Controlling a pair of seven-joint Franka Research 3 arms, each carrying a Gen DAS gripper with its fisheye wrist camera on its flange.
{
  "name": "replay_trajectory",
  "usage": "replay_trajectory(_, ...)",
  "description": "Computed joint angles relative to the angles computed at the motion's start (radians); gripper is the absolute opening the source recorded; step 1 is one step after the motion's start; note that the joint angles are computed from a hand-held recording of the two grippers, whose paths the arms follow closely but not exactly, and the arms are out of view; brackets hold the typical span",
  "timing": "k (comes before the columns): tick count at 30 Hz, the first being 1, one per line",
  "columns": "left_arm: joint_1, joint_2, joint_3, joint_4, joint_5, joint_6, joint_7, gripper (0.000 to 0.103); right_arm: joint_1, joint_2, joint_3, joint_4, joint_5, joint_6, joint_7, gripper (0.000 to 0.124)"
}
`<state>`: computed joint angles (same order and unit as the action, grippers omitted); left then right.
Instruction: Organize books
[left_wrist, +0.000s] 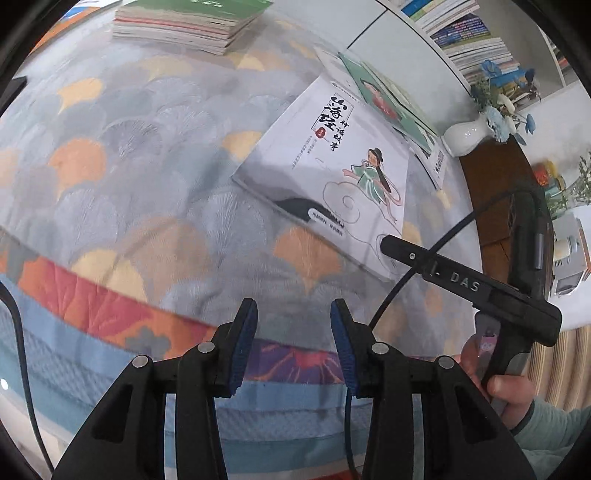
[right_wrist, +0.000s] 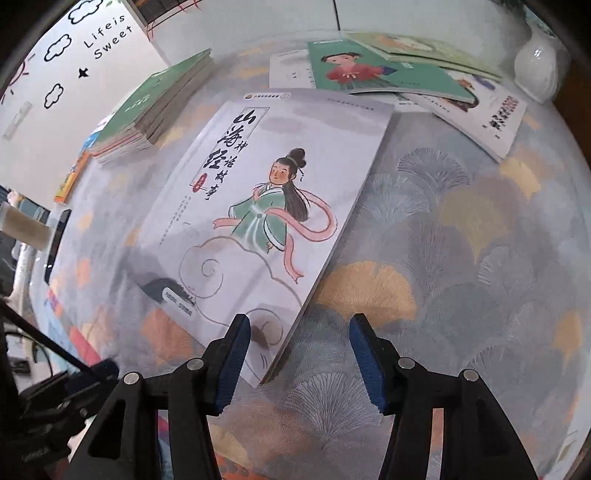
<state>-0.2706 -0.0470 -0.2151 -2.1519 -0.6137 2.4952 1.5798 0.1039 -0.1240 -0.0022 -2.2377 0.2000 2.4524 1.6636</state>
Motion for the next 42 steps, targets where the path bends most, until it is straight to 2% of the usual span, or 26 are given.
replay_trajectory(5,-0.009,-0.022,0.003,-0.027,-0.001,0.014,0.014,0.038,0.005,0.017,0.023,-0.007,-0.088,0.036,0.09,0.054)
replay_trajectory(8,-0.008,0.0,-0.003,0.001,0.052,0.005,-0.012,0.038,0.01,0.008,0.023,-0.017,-0.114,0.034,0.111,0.054)
replay_trajectory(18,0.003,0.005,-0.002,0.018,0.121,-0.016,-0.061,0.039,0.016,0.024,0.011,0.002,-0.065,0.024,0.11,0.054)
replay_trajectory(22,0.006,0.01,0.0,0.024,0.095,-0.023,-0.053,0.039,0.014,0.012,0.007,-0.007,-0.058,0.021,0.101,0.054)
replay_trajectory(34,0.013,0.039,-0.011,0.063,0.152,-0.029,-0.073,0.039,0.009,0.011,0.005,-0.006,-0.026,0.012,0.088,0.055)
replay_trajectory(37,0.019,0.051,-0.011,0.081,0.174,-0.039,-0.077,0.046,0.007,0.005,0.002,-0.013,-0.013,0.02,0.09,0.055)
replay_trajectory(40,0.021,0.081,-0.017,0.138,0.262,-0.081,-0.059,0.052,0.004,0.002,-0.003,-0.013,0.011,0.017,0.081,0.055)
replay_trajectory(42,0.025,0.105,-0.021,0.177,0.279,-0.1,-0.043,0.059,0.0,0.004,-0.003,-0.009,0.007,0.018,0.089,0.055)
